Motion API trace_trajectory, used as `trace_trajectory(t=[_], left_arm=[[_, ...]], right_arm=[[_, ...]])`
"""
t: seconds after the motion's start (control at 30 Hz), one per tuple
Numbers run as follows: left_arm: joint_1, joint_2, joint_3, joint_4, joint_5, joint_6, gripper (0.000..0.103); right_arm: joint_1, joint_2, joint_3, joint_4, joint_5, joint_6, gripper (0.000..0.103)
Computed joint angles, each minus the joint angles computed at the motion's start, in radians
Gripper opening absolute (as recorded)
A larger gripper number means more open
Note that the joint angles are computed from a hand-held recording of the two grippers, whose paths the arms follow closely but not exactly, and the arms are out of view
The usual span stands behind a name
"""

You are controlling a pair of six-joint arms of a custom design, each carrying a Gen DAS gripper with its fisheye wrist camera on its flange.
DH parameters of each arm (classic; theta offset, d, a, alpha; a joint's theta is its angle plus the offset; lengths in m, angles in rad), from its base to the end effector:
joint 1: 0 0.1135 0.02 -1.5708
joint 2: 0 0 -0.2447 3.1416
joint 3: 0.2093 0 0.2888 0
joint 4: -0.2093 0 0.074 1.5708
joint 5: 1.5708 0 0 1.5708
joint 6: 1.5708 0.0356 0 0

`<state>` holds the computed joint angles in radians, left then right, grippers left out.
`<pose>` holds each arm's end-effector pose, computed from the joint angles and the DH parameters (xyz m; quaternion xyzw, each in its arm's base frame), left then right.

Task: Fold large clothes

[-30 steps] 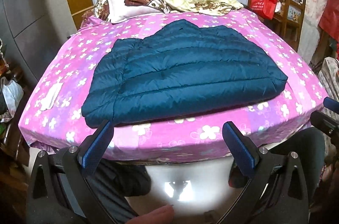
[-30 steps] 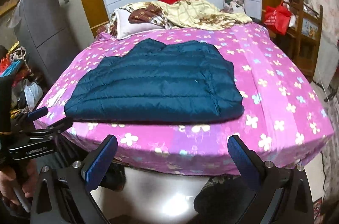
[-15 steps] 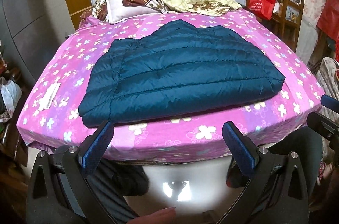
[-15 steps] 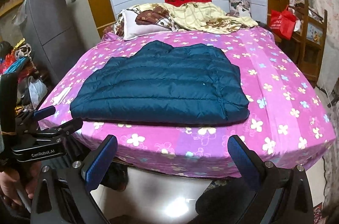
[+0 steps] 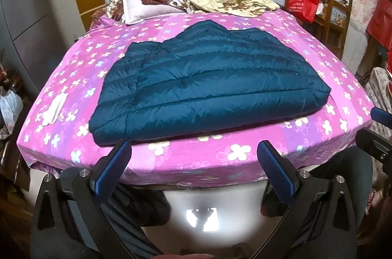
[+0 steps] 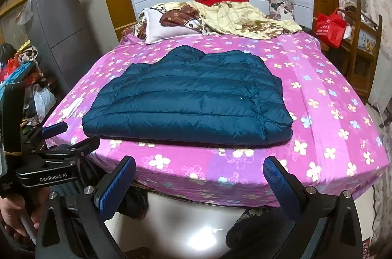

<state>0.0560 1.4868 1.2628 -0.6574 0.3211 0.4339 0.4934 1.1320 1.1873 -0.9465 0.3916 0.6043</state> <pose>0.3569 0.0087 0.2699 0.2276 0.9024 -0.0651 0.3601 0.2372 0.1121 0.3274 0.1160 0.9198 0.0141 0.3746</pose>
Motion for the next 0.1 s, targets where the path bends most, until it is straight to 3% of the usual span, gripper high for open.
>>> trace_trajectory(t=[0.1], left_arm=[[0.003,0.017,0.015,-0.009,0.000,-0.004,0.103]], right_arm=[[0.001,0.005,0.006,-0.001,0.000,-0.004,0.103]])
